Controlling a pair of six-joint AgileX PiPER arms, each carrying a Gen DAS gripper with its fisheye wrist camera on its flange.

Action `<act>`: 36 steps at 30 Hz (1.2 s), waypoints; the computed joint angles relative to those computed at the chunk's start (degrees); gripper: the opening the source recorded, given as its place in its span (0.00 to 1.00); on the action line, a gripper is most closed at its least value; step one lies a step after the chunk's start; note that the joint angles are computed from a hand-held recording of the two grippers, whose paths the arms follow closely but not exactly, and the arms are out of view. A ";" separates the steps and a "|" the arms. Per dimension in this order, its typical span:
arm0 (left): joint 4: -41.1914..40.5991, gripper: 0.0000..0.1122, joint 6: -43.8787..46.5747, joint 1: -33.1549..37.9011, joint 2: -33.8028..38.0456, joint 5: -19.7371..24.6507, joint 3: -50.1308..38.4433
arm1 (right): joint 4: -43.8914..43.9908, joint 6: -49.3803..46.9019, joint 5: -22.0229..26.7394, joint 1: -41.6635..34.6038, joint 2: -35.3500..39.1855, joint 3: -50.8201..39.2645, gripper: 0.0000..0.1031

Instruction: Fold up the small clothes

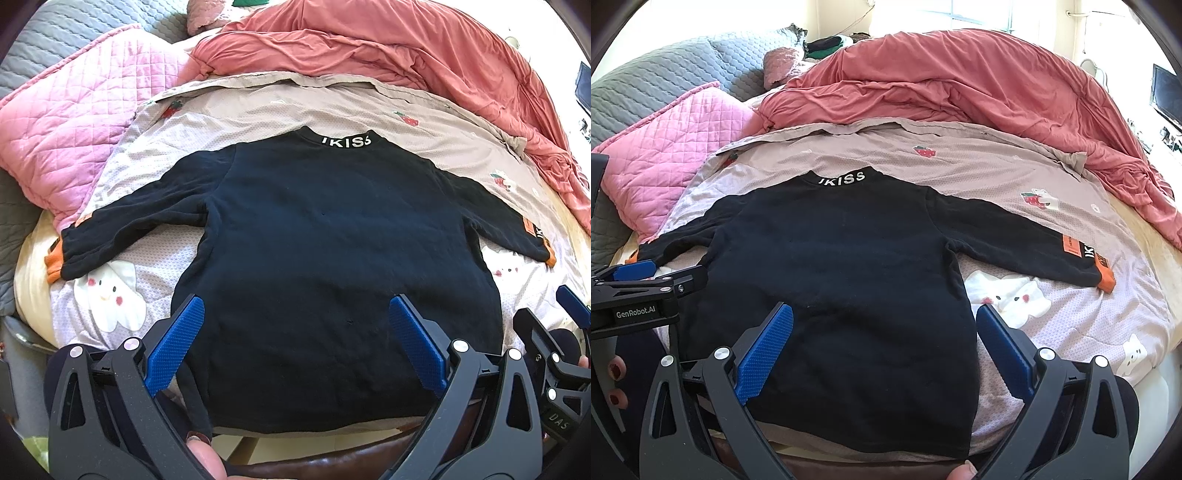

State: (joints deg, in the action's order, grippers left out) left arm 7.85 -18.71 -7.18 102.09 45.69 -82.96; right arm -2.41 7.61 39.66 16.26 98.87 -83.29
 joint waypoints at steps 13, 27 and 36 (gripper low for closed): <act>-0.61 0.84 0.29 -0.20 1.07 -0.26 -0.40 | -0.15 0.54 -0.18 -0.34 0.71 -0.65 0.96; -1.75 0.84 1.26 -0.42 7.86 2.97 -10.29 | 3.54 -2.71 6.03 -3.72 10.96 -17.15 0.96; -2.96 0.84 1.70 0.40 19.21 11.24 -31.30 | 3.09 -0.71 13.99 -5.89 25.93 -45.20 0.96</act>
